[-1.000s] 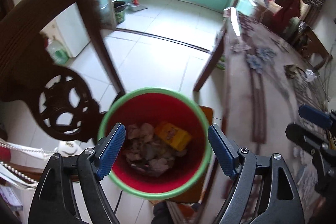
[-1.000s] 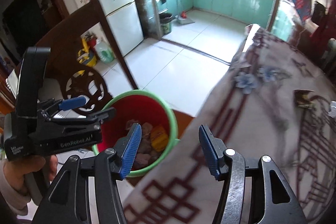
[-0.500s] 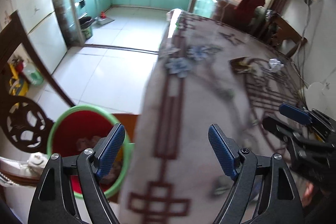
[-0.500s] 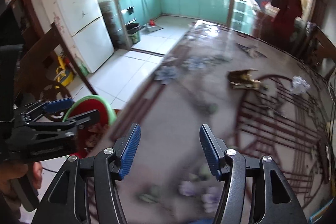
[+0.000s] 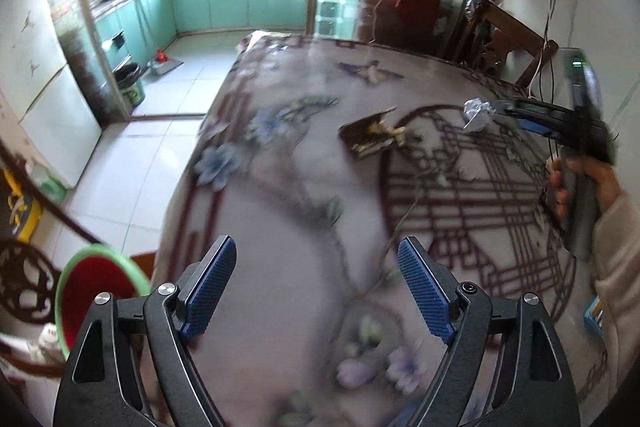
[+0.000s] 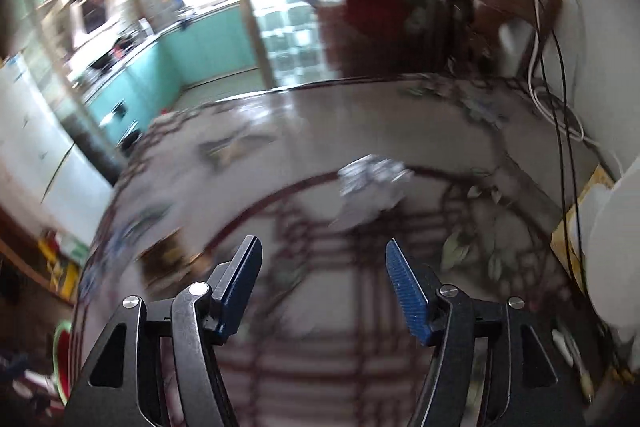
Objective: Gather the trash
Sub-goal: 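Grasp the crumpled white paper with the right tool while the left tool grasps the cigarette pack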
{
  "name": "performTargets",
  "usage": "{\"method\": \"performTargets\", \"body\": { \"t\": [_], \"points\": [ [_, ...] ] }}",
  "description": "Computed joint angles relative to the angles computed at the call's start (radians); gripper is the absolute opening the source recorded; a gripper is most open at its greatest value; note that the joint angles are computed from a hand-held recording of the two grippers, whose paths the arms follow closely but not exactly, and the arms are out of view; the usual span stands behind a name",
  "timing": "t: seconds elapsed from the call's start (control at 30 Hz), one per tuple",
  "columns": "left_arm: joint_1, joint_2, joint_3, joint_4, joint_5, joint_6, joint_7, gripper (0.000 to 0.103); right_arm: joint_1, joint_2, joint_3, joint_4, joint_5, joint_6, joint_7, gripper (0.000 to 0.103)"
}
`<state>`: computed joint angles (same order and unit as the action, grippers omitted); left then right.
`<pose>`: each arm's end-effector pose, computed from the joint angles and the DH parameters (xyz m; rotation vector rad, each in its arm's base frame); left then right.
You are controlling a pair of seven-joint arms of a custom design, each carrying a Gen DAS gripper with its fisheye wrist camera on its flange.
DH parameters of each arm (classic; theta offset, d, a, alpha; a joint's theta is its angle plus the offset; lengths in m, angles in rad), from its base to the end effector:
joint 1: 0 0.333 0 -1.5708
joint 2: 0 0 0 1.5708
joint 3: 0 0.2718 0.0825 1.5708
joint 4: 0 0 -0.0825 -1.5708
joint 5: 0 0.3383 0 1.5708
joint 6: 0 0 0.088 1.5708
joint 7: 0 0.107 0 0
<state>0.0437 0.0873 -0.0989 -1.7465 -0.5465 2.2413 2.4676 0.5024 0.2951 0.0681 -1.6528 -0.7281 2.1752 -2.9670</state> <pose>0.5766 -0.0451 0.5294 -1.1963 2.5502 -0.8847 0.5344 0.3080 0.4456 -0.9595 2.4481 -0.6808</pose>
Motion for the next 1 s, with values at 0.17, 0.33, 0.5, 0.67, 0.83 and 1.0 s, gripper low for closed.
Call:
{"method": "performTargets", "body": {
  "t": [0.17, 0.33, 0.5, 0.67, 0.83, 1.0],
  "points": [
    [-0.061, 0.111, -0.050, 0.128, 0.034, 0.034, 0.043, 0.085, -0.067, 0.047, -0.041, -0.014, 0.012, 0.104, 0.019, 0.065],
    [-0.144, 0.311, -0.077, 0.343, 0.151, 0.040, 0.037, 0.086, -0.140, 0.076, -0.059, -0.073, 0.085, 0.283, -0.024, 0.063],
    [-0.225, 0.491, -0.072, 0.546, 0.275, -0.004, 0.006, 0.086, -0.129, 0.002, -0.100, -0.209, -0.041, 0.433, 0.126, 0.056],
    [-0.266, 0.603, -0.065, 0.675, 0.338, -0.056, -0.038, 0.086, -0.105, -0.091, -0.067, -0.298, -0.125, 0.416, 0.235, 0.056],
    [-0.272, 0.618, -0.070, 0.665, 0.353, -0.069, -0.073, 0.063, -0.086, -0.122, -0.019, -0.301, -0.146, 0.329, 0.230, 0.056],
    [-0.255, 0.532, -0.082, 0.559, 0.328, -0.060, -0.053, 0.039, -0.063, -0.130, 0.008, -0.274, -0.151, 0.268, 0.236, 0.056]
  ]
}}
